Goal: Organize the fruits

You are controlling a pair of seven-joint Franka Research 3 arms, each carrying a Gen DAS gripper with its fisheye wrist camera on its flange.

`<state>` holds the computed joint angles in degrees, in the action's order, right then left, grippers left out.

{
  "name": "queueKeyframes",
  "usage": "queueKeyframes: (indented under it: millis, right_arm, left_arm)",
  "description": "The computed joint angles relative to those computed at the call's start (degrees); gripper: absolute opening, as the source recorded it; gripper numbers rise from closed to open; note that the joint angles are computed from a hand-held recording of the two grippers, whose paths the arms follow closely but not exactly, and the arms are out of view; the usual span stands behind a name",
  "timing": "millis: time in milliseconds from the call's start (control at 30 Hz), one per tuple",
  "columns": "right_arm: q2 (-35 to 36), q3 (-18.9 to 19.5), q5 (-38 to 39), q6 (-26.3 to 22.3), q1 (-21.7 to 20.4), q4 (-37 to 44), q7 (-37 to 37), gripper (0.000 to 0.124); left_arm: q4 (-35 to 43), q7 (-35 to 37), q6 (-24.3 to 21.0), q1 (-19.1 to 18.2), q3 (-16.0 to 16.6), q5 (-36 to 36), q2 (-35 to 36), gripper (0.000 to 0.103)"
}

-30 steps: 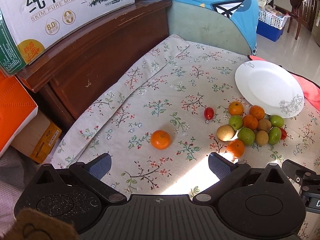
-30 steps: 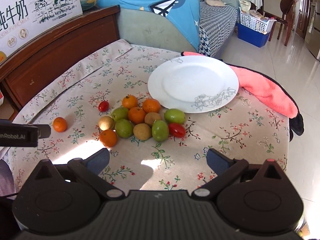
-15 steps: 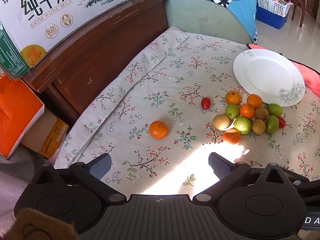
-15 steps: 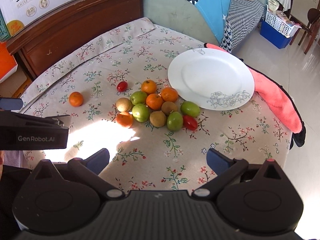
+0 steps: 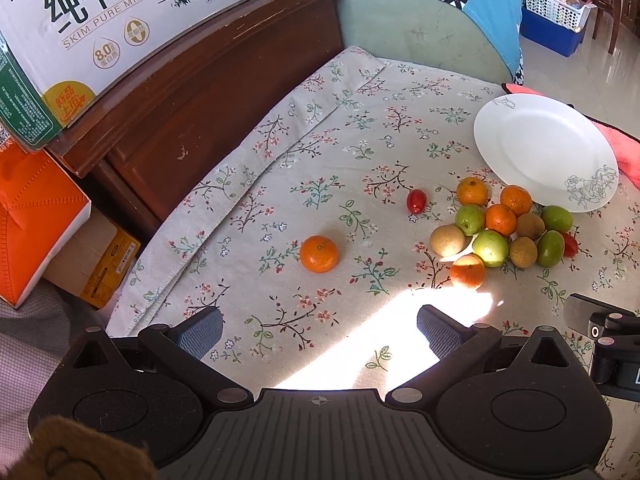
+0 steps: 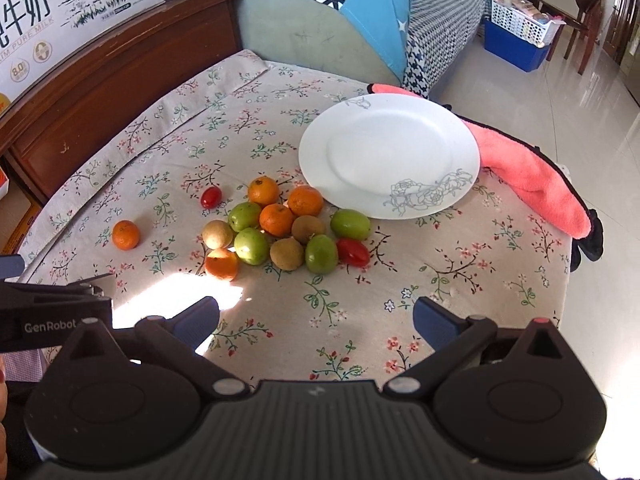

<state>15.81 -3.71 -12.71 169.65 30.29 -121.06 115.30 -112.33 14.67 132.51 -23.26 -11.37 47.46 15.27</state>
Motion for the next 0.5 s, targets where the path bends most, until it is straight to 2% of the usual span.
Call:
queueKeyframes:
  millis: [167, 500]
  right_arm:
    - [0.4, -2.2, -3.3, -0.6, 2.0, 0.5, 3.4, 0.102]
    - [1.1, -2.3, -7.5, -2.4, 2.2, 1.7, 6.8, 0.102]
  left_arm:
    - [0.7, 0.2, -0.3, -0.4, 0.0, 0.4, 0.7, 0.103]
    - [0.5, 0.5, 0.1, -0.5, 0.1, 0.4, 0.6, 0.103]
